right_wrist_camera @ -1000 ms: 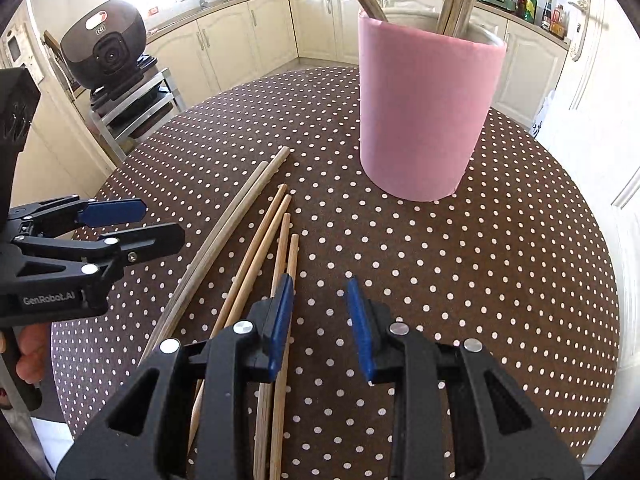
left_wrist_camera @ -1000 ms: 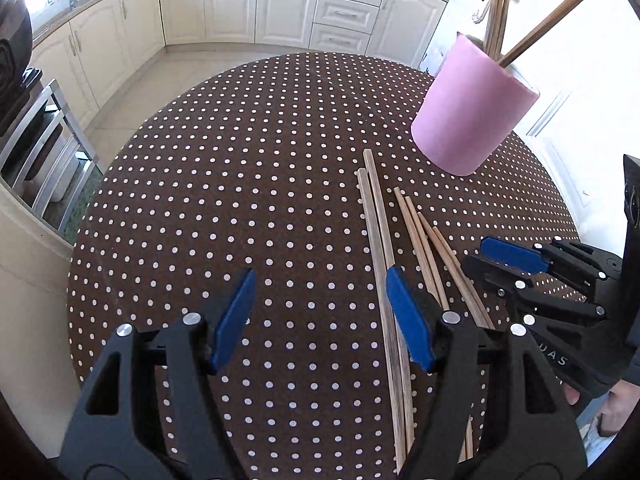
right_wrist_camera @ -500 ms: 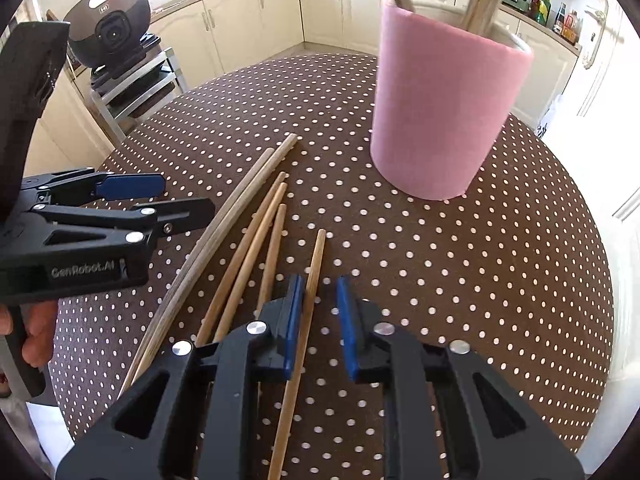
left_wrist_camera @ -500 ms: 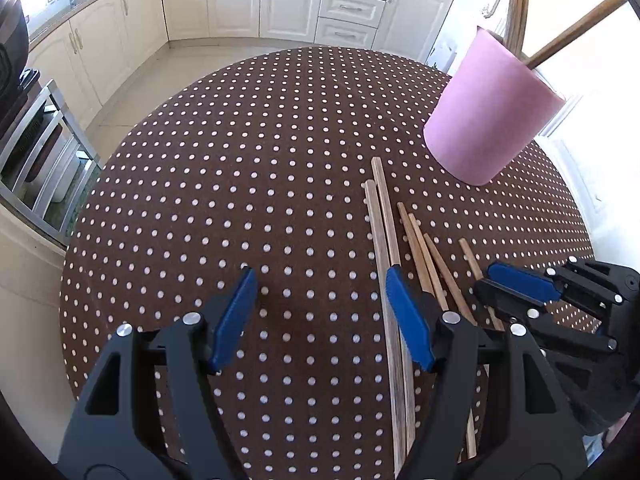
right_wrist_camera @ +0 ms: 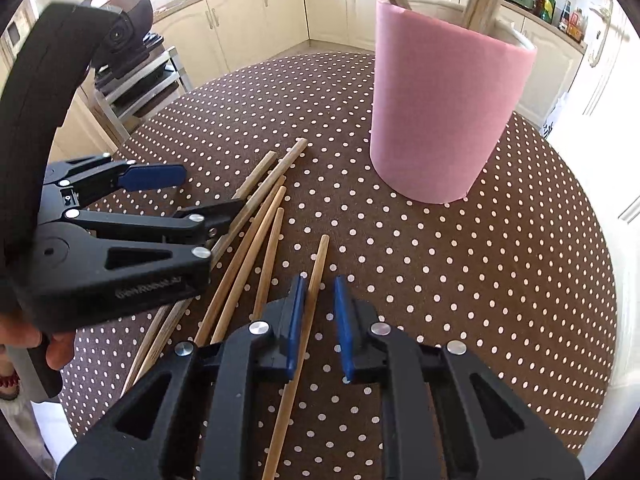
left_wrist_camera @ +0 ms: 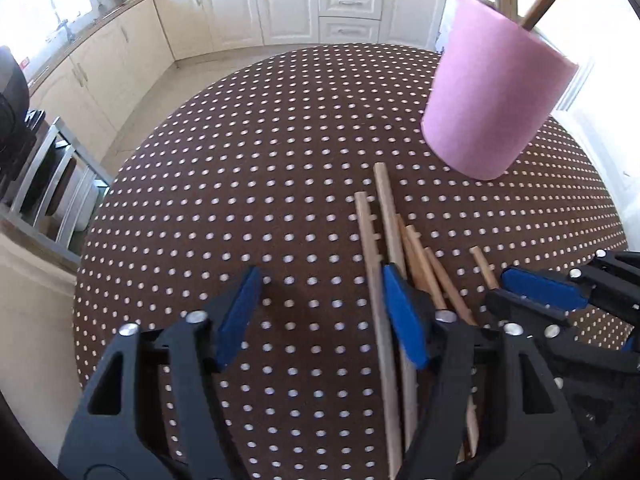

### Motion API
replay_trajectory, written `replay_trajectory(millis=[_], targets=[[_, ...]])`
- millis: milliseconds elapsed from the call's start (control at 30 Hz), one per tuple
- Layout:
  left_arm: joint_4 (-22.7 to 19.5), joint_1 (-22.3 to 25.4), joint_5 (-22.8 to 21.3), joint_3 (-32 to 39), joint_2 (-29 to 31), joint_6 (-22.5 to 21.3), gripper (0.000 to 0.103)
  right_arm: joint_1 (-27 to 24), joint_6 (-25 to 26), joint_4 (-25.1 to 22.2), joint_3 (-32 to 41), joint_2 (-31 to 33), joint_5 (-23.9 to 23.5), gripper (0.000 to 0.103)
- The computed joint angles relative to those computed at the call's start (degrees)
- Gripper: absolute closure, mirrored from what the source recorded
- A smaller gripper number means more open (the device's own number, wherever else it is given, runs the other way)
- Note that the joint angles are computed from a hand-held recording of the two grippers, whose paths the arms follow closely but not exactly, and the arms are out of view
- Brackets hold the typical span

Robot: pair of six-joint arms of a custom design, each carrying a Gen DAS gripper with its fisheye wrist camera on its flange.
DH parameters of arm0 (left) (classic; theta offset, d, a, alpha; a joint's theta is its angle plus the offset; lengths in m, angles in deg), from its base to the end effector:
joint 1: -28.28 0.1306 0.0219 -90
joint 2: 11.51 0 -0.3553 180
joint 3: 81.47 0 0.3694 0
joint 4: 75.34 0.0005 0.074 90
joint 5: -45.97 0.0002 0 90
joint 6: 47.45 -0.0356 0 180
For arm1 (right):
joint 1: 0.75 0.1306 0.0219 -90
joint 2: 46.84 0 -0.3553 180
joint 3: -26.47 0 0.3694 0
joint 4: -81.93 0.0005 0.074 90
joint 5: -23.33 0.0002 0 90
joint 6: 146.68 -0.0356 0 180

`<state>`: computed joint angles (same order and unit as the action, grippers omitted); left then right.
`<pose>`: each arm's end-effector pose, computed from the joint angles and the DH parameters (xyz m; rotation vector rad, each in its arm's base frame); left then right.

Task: Organize utensils
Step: 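Return the right gripper to the pile and grasp another chopstick, then lift the chopstick with the right gripper and carry it over the pink cup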

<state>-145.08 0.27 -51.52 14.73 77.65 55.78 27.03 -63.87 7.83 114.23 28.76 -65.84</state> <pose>0.3845 -0.1998 0.4339 0.2991 2.6335 -0.0643 0.3066 0.1604 0.4557 -0.4714 2.6224 0.1816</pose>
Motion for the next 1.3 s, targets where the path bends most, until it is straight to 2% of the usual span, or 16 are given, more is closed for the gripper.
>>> replay_trajectory(millis=[33, 67, 133, 167, 200, 367, 500, 667, 1000, 1133, 1300], targets=[[-0.12, -0.03, 0.45, 0.48, 0.29, 0.30, 0.058, 0.48, 0.08, 0.00, 0.26, 0.34, 0.62, 0.090], [-0.08, -0.13, 0.58, 0.76, 0.42, 0.04, 0.073, 0.79, 0.13, 0.07, 0.30, 0.39, 1.16, 0.091], [-0.41, -0.78, 0.88, 1.58, 0.98, -0.09, 0.081, 0.96, -0.04, 0.63, 0.04, 0.33, 1.34, 0.096], [-0.25, -0.93, 1.05, 1.72, 1.06, 0.05, 0.092, 0.87, -0.42, 0.96, -0.22, 0.15, 1.19, 0.097], [0.01, -0.82, 1.63, 1.67, 1.04, 0.47, 0.096, 0.72, -0.69, 1.36, -0.59, -0.12, 1.06, 0.098], [1.15, -0.07, 2.63, -0.66, -2.10, 1.76, 0.097, 0.05, -1.40, 1.92, -1.57, -2.20, -0.07, 0.099], [0.29, 0.36, 3.04, -1.00, -5.86, 1.51, 0.097, -0.44, -1.57, 1.29, -0.34, -3.99, -0.66, 0.099], [-0.56, -1.27, 1.91, 0.90, -9.93, 2.04, 0.097, -0.79, -1.98, 0.79, 2.13, -7.10, -0.14, 0.099], [-0.15, -7.53, -3.07, 3.55, -18.34, 3.75, 0.097, 1.86, -2.31, 1.40, 6.41, -13.60, 5.39, 0.099], [1.29, -9.90, -4.70, 3.95, -20.15, 4.00, 0.097, 2.62, -1.70, 2.20, 8.06, -15.04, 7.01, 0.099], [5.12, -13.68, -9.38, 4.17, -21.30, 2.91, 0.097, 3.98, 0.08, 3.90, 8.93, -16.08, 9.52, 0.099]])
